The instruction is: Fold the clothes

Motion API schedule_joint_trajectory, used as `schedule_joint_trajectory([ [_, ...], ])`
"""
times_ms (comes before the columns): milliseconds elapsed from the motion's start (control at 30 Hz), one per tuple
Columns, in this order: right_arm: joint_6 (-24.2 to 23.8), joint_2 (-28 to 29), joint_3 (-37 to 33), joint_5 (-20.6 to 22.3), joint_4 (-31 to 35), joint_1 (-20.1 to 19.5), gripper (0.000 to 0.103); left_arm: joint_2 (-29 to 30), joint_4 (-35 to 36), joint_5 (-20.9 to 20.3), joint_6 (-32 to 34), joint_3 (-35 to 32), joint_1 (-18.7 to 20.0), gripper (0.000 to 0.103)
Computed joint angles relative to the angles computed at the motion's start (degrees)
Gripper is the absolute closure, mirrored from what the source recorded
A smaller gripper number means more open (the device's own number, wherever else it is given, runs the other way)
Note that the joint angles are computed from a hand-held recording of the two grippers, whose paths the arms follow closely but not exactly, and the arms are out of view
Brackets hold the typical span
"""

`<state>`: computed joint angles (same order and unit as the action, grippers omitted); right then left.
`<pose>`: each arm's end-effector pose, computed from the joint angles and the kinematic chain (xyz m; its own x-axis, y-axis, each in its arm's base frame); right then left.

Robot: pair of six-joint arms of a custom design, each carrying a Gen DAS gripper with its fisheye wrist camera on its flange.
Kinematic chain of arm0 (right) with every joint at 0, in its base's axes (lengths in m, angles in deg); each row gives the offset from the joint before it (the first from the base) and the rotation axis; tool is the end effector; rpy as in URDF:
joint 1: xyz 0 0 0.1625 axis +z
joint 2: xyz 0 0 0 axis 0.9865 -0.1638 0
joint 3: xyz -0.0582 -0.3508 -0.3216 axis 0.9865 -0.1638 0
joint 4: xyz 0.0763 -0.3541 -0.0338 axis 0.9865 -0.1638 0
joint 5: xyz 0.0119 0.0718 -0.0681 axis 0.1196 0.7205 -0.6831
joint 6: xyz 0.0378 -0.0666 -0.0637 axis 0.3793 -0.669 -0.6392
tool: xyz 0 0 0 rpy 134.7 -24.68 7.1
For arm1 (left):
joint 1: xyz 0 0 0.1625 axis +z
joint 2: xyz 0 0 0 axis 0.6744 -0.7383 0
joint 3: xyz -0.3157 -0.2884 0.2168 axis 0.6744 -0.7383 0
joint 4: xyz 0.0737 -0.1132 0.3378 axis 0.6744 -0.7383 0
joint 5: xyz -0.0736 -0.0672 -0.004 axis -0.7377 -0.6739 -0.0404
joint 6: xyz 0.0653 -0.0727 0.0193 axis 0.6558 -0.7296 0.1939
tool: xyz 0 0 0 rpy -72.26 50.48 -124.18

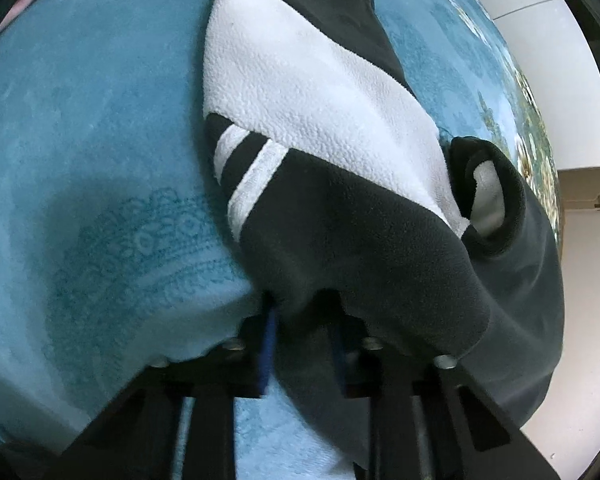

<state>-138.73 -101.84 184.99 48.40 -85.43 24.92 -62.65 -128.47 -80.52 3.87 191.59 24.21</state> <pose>0.1620 -0.2095 0.1011 -0.8021 0.4777 -0.3585 0.5801 0.4805 -0.6578 0.0165 -0.3862 0.3146 -0.9201 -0.2367 -0.3119 -0.1906 0.9666 -0.1714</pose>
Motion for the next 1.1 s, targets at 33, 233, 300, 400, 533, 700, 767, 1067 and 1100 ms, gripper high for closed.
schedule_joint_trajectory([
  [33, 0.3, -0.6, -0.6, 0.3, 1.1, 0.7, 0.083, -0.5, -0.4, -0.4, 0.0, 0.1, 0.2, 0.097],
  [233, -1.0, -6.3, -6.8, 1.2, 10.8, 7.8, 0.092, -5.3, -2.5, -1.8, 0.1, 0.6, -1.6, 0.099],
  [300, -3.8, -8.8, -10.7, 0.8, 14.9, 10.6, 0.093, -7.3, -2.8, -2.1, 0.6, 0.0, -3.4, 0.099],
  [400, -7.1, -10.5, -16.8, 1.3, 20.8, 14.1, 0.096, -8.6, -4.8, -1.3, 0.0, -1.9, -8.7, 0.099],
  [533, -11.4, -12.0, -23.2, 0.7, 24.6, 16.8, 0.096, -6.3, -9.4, -0.3, 2.9, -6.7, -12.4, 0.099],
  [700, -15.3, -12.8, -29.4, 0.4, 26.6, 20.0, 0.096, -7.2, -9.2, 2.9, 7.1, -12.3, -15.8, 0.1],
  [767, -17.1, -13.3, -31.7, 1.5, 27.9, 22.6, 0.096, -9.9, -7.3, 5.3, 6.1, -13.0, -19.3, 0.1],
  [1067, -21.3, -14.4, -37.9, 11.7, 33.5, 37.5, 0.096, -27.3, 7.1, 19.1, 0.5, -13.8, -43.0, 0.1],
  [1100, -21.0, -14.5, -38.2, 13.4, 34.1, 39.6, 0.096, -29.0, 10.6, 20.6, -1.2, -15.0, -46.2, 0.1],
])
